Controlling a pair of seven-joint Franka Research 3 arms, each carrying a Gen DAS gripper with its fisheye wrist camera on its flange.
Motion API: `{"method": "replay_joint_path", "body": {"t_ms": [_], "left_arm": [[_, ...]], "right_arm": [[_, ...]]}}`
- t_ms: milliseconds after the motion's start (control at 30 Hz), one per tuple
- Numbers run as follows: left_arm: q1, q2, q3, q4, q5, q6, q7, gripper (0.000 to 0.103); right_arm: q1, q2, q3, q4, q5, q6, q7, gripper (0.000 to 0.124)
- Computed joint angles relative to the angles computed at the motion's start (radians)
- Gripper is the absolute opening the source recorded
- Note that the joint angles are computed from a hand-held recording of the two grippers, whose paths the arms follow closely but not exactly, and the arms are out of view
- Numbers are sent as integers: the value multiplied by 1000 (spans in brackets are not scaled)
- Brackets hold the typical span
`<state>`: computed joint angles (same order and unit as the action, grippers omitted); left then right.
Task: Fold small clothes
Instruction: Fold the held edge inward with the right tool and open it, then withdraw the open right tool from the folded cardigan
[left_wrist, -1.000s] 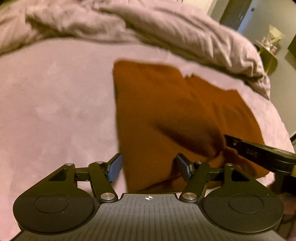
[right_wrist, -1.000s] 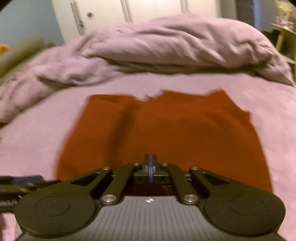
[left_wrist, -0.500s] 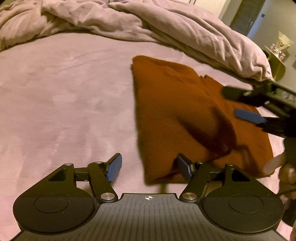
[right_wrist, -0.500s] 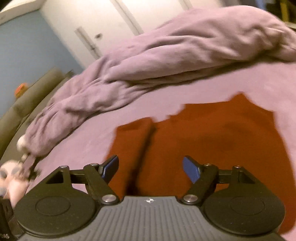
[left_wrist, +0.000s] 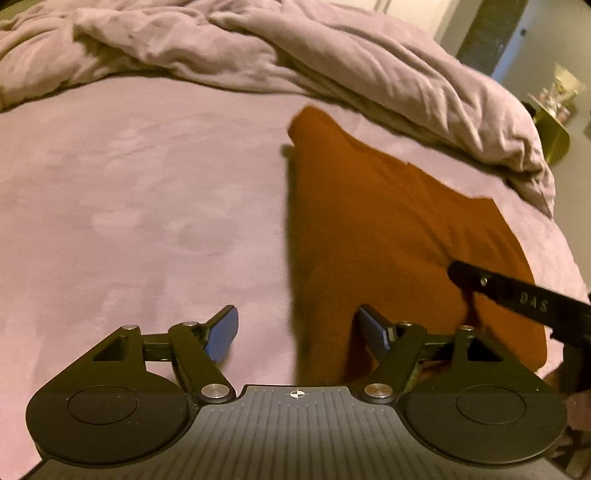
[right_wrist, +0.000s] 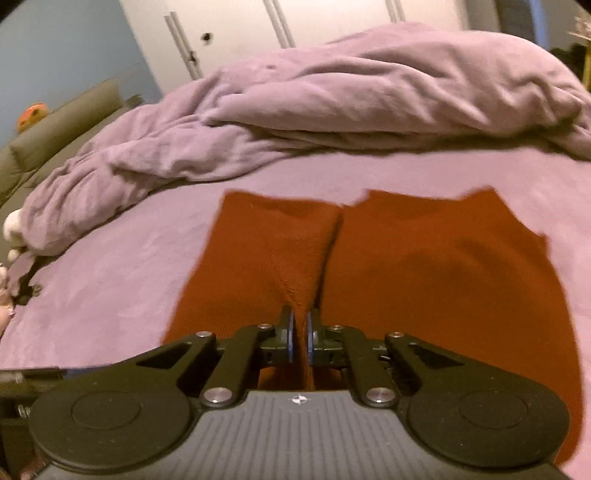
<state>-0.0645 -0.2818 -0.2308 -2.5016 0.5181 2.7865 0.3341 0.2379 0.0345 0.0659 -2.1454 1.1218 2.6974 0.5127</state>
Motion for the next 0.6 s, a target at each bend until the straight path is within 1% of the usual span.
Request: {"method": "replay_joint_path", "body": {"t_ms": [67,100,133,167,200,233,267,300,333,367,400,433,467,500,533,600], "left_arm": [[-11,46,-1,31,-17,-20,11,81],[-5,58,-11,41,2,-30,-16,81],[-1,64,-16,45,26,-32,-32,81],[0,64,-15,45,43,-31,-38,81],[-3,64,-10,44,46,-32,-37,81],[-8,64,-3,43,41,-29,-33,81],[-11,66,3,43,34,-25,-28,81],[-13,69,7,45,29,-24,-25,81],[-14,72,8,47,28,-25,-24,81],[-14,75,7,51,32,-28,-27,81],[-14,72,3,51,38,-34,-35,81],[-13,73,0,53,47,-38,-44,81],[-15,69,0,51,51,-40,-46,81],[-15,73,0,55,54,-42,-48,81],[-16,73,2,53,56,-39,-50,81],[-17,74,6,51,55,-33,-47,82]], "right_arm": [[-5,7,-5,-12,-19,17,23,4],[1,19,-3,-18,-75,54,55,0],[32,36,-16,-34,-183,128,112,0],[28,56,-12,-33,-220,147,112,0],[-12,52,12,-29,-188,115,85,0],[-25,43,9,-22,-127,78,51,0],[-40,33,6,-13,-53,45,25,4],[-48,31,1,-3,0,34,11,21],[-55,36,-6,10,13,16,21,35],[-67,53,-18,38,15,-38,60,66],[-82,75,-26,68,22,-104,99,78],[-110,111,-33,113,37,-205,141,78],[-118,140,-38,145,18,-251,207,78],[-126,163,-31,170,31,-278,237,78],[-146,181,-23,188,68,-328,229,78],[-154,190,-6,198,104,-341,213,78]]}}
